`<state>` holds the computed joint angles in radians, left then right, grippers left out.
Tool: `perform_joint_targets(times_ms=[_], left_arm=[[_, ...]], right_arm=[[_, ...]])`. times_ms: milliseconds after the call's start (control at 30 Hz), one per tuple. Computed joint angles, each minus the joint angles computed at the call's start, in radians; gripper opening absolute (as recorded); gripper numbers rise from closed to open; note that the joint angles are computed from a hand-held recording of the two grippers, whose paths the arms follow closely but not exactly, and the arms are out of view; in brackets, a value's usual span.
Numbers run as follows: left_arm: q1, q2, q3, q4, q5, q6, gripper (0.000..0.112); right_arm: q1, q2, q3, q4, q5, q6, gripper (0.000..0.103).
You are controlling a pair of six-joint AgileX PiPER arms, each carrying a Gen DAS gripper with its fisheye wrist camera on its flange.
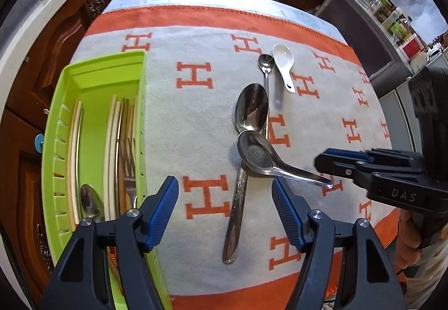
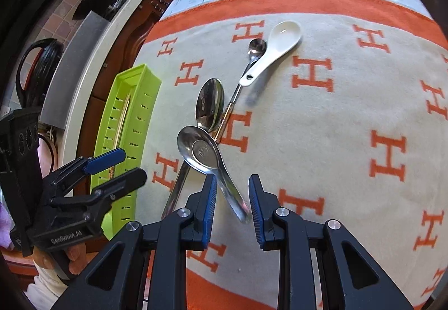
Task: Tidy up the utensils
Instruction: 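Move both open tools back to the remaining steel spoons, then grasp the large steel soup spoon by its handle with the right tool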
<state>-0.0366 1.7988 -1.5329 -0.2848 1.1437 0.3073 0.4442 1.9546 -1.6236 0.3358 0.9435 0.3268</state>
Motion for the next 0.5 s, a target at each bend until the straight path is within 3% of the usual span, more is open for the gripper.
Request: perform_joint_targets(times_ms=[333,500], left_arm=[[-0.004,0.027,0.003,-0.006,0.009,0.031,0.067],[0.007,0.031,0.002,-0.023,0.015,0.039,0.067]], right_arm=[[0.008,0.267,-0.323,0.003,0.113,-0.085,0.024],[0.039,0.328,-0.42,-0.049,0.132,-0.096,0.023]])
